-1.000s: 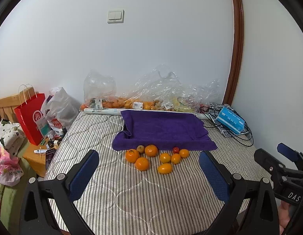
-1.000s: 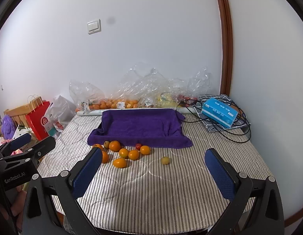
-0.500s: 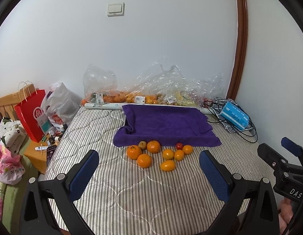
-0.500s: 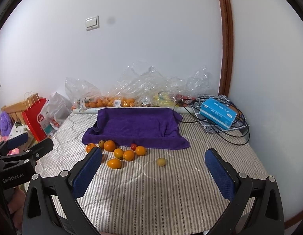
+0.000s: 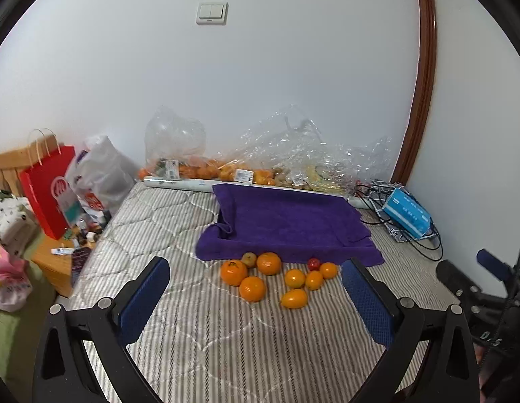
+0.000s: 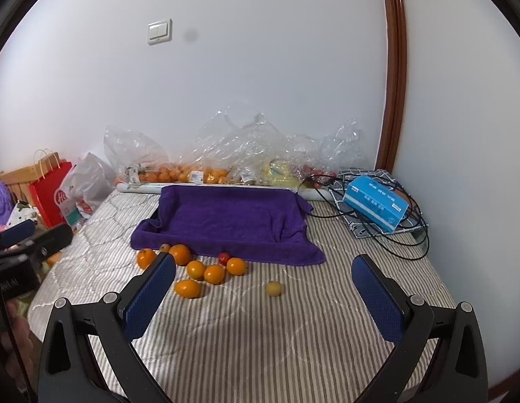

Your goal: Organize fruits

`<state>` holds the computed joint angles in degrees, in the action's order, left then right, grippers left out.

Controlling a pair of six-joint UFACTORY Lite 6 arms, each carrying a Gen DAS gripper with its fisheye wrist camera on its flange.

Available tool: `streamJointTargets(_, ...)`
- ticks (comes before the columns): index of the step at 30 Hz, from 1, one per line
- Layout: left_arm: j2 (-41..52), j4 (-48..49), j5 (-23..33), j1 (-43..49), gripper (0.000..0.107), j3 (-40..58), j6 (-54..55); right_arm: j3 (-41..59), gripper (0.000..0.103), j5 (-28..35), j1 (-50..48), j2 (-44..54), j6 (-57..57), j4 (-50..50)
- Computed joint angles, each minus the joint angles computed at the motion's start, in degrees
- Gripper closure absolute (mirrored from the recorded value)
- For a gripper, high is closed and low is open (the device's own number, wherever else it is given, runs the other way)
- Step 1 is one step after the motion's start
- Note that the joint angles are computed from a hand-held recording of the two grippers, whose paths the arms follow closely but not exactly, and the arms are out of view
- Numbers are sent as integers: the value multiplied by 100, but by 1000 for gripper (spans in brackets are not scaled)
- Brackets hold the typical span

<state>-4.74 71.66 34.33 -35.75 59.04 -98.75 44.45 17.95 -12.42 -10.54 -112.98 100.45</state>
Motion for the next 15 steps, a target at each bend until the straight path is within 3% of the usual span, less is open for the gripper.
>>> streamJointTargets(4,246,246,-263,229,5,-5,21,150,0,162,30,588,-1076,1036)
streamJointTargets(6,437,70,-337,357,5,95,272,286,0,417,-45,953,-1247,1151)
streamJointTargets(15,1080,245,-1075,1179,8,123,73,1031,1,439,0,2276,-1569,1514)
